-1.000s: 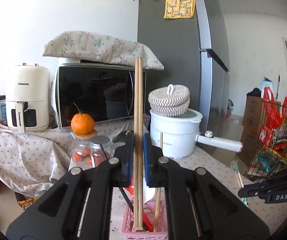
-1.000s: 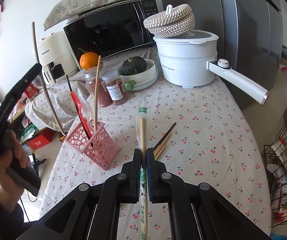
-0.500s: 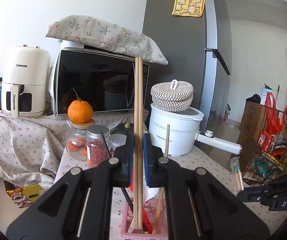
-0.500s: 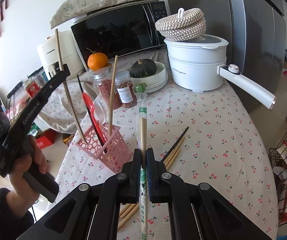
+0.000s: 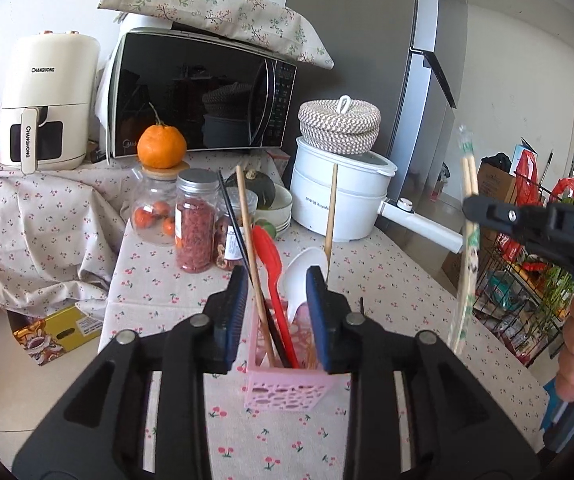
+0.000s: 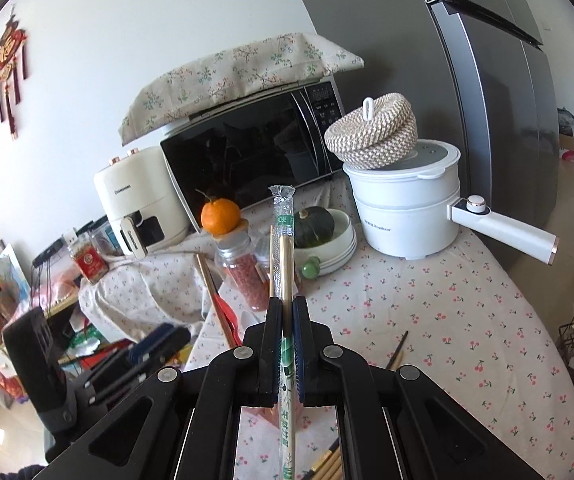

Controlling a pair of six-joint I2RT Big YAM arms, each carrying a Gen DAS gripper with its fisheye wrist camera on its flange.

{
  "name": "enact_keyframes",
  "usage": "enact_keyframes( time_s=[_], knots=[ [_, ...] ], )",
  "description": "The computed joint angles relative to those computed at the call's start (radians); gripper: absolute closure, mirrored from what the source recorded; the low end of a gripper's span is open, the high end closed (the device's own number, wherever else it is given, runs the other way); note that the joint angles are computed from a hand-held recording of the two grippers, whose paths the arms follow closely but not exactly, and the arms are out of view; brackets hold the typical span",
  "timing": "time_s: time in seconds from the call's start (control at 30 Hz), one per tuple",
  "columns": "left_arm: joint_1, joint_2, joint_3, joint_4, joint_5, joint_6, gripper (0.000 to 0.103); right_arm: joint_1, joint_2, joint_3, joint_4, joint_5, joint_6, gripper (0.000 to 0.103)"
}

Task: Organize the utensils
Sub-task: 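Lower the wrapped chopstick into the pink basket and open the right tool, then move both open tools back above the remaining chopsticks on the table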

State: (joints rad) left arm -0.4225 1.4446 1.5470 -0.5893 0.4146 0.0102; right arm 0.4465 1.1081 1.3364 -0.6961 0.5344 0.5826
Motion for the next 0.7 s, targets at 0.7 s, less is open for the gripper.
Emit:
enact_keyframes(
  time_s=[0.7],
  knots=[
    [0.056,-0.007,0.009,-0.343,-0.077,0.257,0.023,0.057,0.159,0.040,0.363,0.251,-0.131,0.097]
  ],
)
